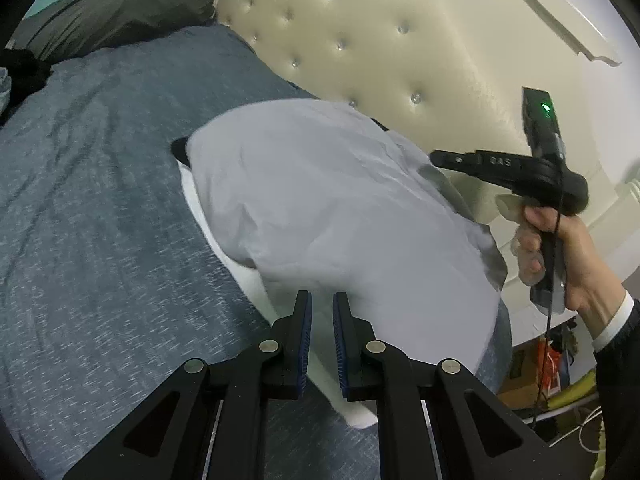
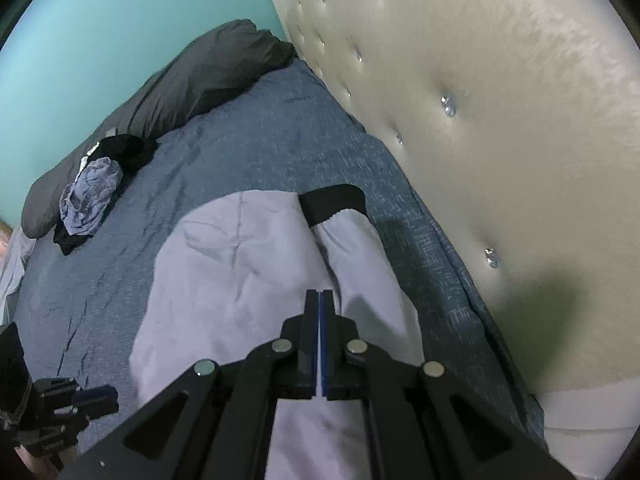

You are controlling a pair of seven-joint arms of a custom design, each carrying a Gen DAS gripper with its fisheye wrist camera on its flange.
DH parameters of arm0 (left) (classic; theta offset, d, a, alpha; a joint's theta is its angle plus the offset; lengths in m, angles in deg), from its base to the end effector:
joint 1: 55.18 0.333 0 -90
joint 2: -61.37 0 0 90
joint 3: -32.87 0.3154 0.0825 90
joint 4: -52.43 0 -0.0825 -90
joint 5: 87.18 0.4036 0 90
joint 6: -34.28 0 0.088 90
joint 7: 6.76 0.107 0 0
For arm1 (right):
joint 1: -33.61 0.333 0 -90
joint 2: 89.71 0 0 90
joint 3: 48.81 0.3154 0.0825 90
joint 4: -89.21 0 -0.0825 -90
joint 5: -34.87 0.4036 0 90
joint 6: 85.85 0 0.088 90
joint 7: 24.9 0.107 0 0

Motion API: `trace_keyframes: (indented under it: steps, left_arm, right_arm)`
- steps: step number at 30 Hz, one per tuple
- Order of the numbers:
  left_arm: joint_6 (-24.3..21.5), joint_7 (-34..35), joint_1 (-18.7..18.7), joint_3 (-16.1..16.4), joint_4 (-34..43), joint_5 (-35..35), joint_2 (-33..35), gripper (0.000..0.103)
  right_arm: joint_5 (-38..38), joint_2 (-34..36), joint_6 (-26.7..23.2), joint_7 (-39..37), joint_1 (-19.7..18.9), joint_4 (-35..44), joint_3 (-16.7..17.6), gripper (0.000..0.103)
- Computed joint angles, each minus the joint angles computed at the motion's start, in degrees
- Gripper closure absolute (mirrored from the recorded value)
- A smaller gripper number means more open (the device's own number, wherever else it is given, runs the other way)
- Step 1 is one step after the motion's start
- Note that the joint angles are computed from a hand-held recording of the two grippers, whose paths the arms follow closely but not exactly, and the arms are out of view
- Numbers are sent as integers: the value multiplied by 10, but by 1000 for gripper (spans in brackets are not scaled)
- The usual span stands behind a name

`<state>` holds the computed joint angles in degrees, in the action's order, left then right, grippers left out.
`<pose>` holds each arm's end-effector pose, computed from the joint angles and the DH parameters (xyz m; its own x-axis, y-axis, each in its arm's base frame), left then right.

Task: Fold clothes

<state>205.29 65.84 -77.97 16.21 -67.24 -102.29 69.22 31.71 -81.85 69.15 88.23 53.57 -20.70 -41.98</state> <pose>0.5021 -0.3821 0.4376 -0.2459 -0.8688 0.4298 -0.8335 -0.0367 -0.5512 0.5853 0.2940 0.4877 0.1624 -0.9646 -0.2078 -0.8219 -0.0157 -0.5694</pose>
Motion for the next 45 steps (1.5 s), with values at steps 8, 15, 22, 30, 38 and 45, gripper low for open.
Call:
trace_keyframes:
  steps: [8, 15, 22, 30, 38, 45]
  left_arm:
    - [-9, -27, 4, 5, -44, 26, -64, 91]
    - [-17, -23, 15, 0, -77, 20, -118, 91]
    - [-17, -9, 17, 0, -111, -4, -163, 90]
    - [-28, -6, 18, -1, -148, -17, -218, 88]
    - [-47, -7, 18, -3, -181, -23, -285, 83]
    - [-71, -23, 25, -13, -207, -7, -348, 78]
  right_arm:
    - [-27, -43, 10, 43, 16, -34, 3, 103]
    - [-79, -59, 3, 109, 33, -37, 8, 103]
    - [-132, -89, -6, 174, 47, -54, 17, 103]
    - [-199, -130, -7, 262, 60, -76, 39, 103]
    - [-254, -170, -36, 332, 73, -86, 68, 103]
    - [-290, -207, -67, 400, 85, -97, 95, 103]
